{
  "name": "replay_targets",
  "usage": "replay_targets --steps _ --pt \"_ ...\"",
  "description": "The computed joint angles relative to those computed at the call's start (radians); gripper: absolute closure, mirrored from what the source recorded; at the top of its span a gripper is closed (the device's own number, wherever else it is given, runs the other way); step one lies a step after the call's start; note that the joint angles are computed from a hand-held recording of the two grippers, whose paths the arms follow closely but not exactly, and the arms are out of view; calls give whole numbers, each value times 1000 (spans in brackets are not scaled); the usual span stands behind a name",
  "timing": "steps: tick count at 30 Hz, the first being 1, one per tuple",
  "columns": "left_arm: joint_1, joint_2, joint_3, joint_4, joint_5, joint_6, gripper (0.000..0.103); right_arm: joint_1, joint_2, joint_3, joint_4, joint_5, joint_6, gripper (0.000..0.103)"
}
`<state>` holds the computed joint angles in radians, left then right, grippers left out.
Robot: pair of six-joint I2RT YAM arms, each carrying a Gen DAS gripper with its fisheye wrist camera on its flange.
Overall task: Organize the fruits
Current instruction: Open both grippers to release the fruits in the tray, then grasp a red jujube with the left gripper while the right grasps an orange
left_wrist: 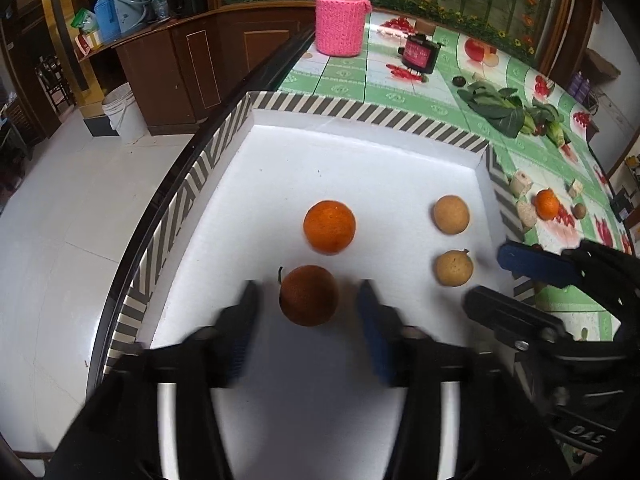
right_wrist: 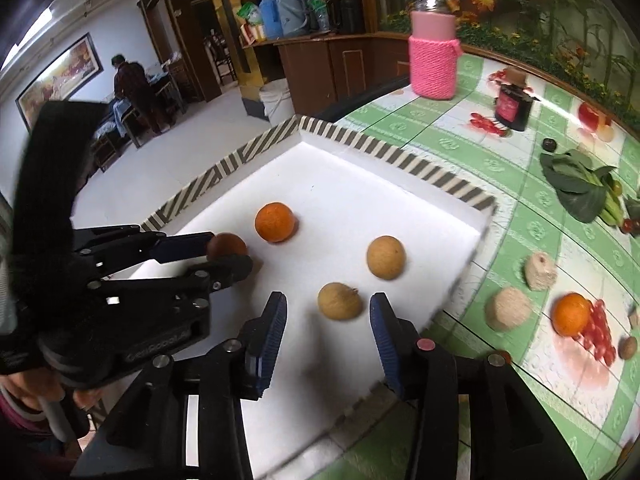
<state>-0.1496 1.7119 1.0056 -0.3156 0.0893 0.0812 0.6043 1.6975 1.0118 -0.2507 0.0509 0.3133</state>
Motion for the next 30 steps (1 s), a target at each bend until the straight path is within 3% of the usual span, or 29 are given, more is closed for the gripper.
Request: replay_targets --steps 2,8,13,18,25,30 --pt "-5 -17 -10 7 1 -10 33 -3 -46 -36 4 6 9 56" --pt "-45 -92 -44 3 8 -26 33 -20 -260 -184 -5 43 23 46" --pt "-114 -163 -69 -5 25 -43 33 -84 -494 -326 -85 85 34 37" --pt "-239 -209 -83 -11 9 -56 33 -180 -692 -443 -200 93 30 37" --pt "-405 -160 -43 -10 -71 -27 33 -402 -978 -557 -369 22 -36 37" --pt "-473 -78 18 -25 -132 38 33 -690 -1125 -586 -476 -134 -173 36"
